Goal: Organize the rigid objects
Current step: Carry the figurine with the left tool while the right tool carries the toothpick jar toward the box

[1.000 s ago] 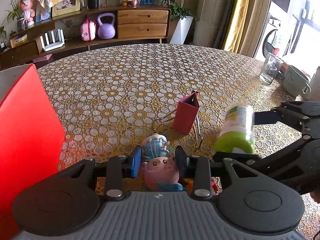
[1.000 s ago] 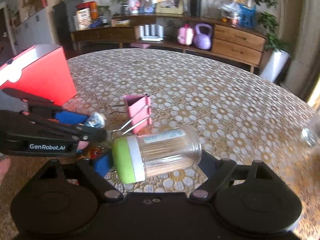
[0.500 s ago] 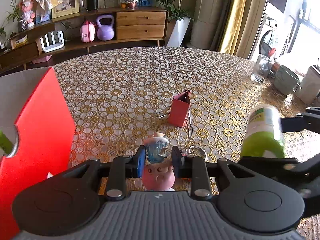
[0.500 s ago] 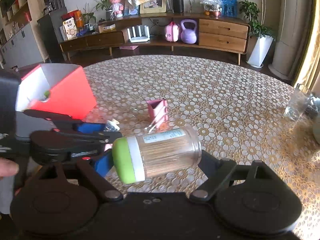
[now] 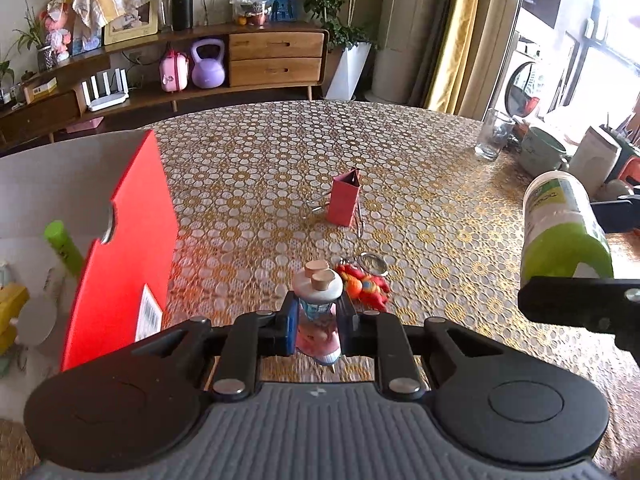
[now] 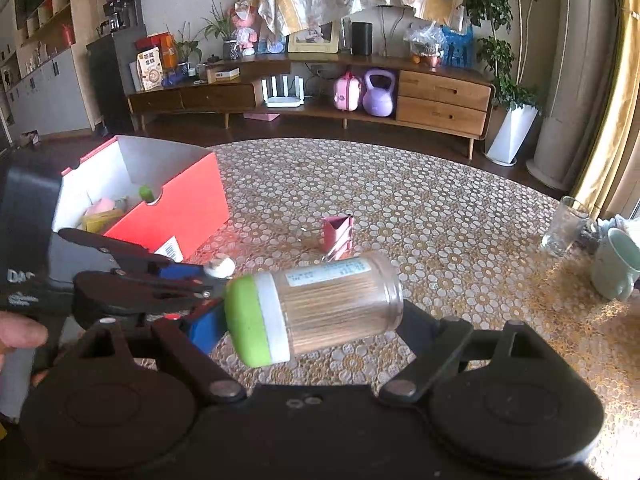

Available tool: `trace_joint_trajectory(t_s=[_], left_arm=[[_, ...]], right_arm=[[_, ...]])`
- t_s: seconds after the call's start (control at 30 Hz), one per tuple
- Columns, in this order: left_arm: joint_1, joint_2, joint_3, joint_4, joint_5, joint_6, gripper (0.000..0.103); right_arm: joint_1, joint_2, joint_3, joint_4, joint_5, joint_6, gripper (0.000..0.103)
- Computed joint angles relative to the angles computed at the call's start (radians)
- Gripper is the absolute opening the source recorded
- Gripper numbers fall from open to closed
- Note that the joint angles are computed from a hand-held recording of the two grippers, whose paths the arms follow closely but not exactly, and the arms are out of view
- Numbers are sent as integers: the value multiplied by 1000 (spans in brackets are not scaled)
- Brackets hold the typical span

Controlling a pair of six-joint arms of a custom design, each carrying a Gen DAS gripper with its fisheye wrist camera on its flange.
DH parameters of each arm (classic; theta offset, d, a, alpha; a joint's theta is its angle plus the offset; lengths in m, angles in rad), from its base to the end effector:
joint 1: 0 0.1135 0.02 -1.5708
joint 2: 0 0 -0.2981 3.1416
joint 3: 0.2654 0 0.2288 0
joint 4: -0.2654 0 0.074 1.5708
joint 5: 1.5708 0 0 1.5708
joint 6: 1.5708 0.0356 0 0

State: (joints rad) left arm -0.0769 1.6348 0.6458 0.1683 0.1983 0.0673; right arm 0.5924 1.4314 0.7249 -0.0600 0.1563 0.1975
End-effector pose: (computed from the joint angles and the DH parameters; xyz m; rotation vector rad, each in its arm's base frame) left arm 0.2834 -0.0289 0.1798 0.2647 2.3694 -0.2415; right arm 0.2222 0.1429 0.2353 -0.3816 2.3040 0.2133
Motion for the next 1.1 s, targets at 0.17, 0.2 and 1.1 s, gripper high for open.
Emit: trace_joint_trajectory(t_s=[0.17,0.2,1.1], left_arm=[[35,-119,-40,-64,39,21,19],[45,-143,-40,-85,49,28,19],[628,-266,256,-562,354,390,19]], right_arm=[[43,-35,-9,-41,31,37,88],[53,-40,-6,-50,36,45,88],[389,265,476,-202,198,58,88]])
